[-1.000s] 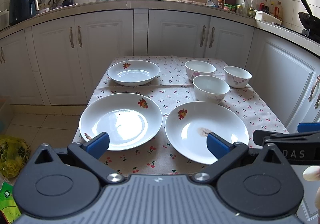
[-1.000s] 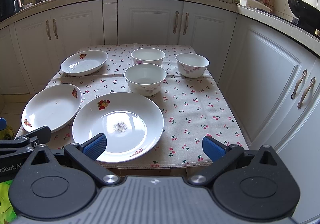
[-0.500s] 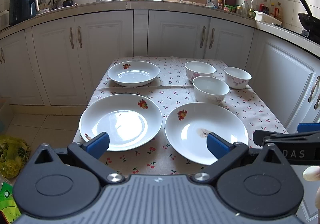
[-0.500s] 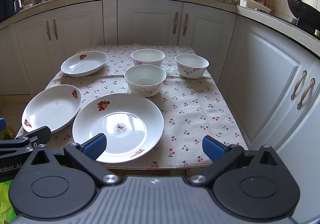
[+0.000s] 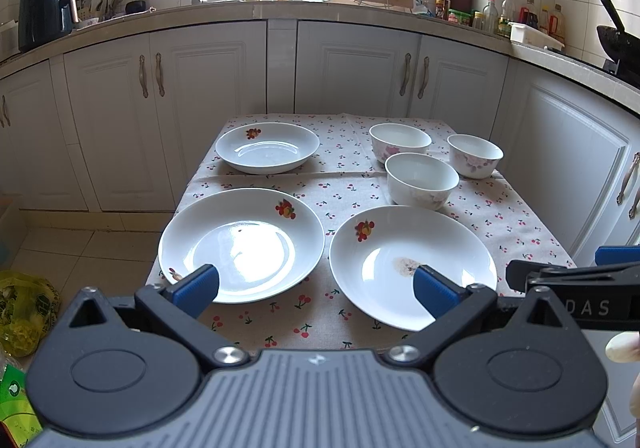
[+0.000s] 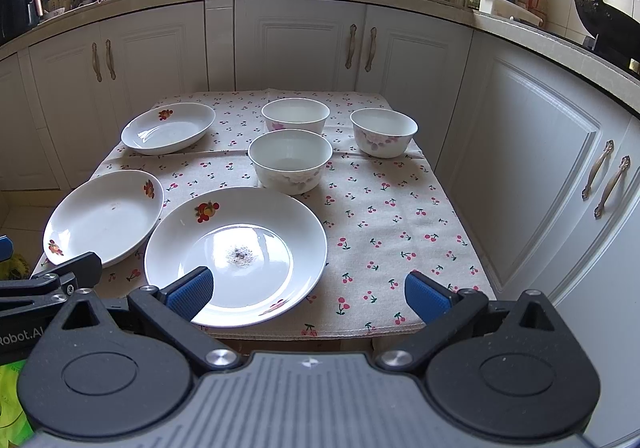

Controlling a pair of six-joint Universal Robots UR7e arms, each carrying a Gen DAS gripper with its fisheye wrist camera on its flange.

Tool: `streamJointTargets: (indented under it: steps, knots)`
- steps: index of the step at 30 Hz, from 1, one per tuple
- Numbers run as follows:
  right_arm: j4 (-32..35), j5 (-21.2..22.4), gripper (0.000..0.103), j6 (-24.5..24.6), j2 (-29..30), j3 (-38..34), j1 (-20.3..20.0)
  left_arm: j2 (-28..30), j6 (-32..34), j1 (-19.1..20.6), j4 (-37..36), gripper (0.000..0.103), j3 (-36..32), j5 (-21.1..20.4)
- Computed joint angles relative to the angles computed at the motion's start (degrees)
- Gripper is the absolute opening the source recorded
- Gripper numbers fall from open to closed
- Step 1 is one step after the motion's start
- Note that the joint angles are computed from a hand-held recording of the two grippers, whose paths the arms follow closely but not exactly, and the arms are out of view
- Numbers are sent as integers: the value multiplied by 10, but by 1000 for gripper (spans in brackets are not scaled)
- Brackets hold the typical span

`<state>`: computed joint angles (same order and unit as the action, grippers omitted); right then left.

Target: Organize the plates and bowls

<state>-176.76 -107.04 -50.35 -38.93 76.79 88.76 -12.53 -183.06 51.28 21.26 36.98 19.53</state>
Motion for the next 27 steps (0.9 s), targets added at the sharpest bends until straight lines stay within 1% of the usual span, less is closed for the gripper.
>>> streamJointTargets:
  steps: [14, 20, 24, 27]
  knots:
    - [0, 1, 103, -1, 1, -3, 0, -4, 13, -1, -12, 102, 5, 0]
    - [6, 0, 103, 1, 2, -7, 1, 0, 12, 0, -4, 102, -5, 2]
    - [10, 0, 103, -2, 6, -13, 1, -3, 20, 1, -14, 102, 0, 3]
    - [9, 3, 103, -6, 8, -15, 1, -11, 41, 4, -36, 102, 13, 9]
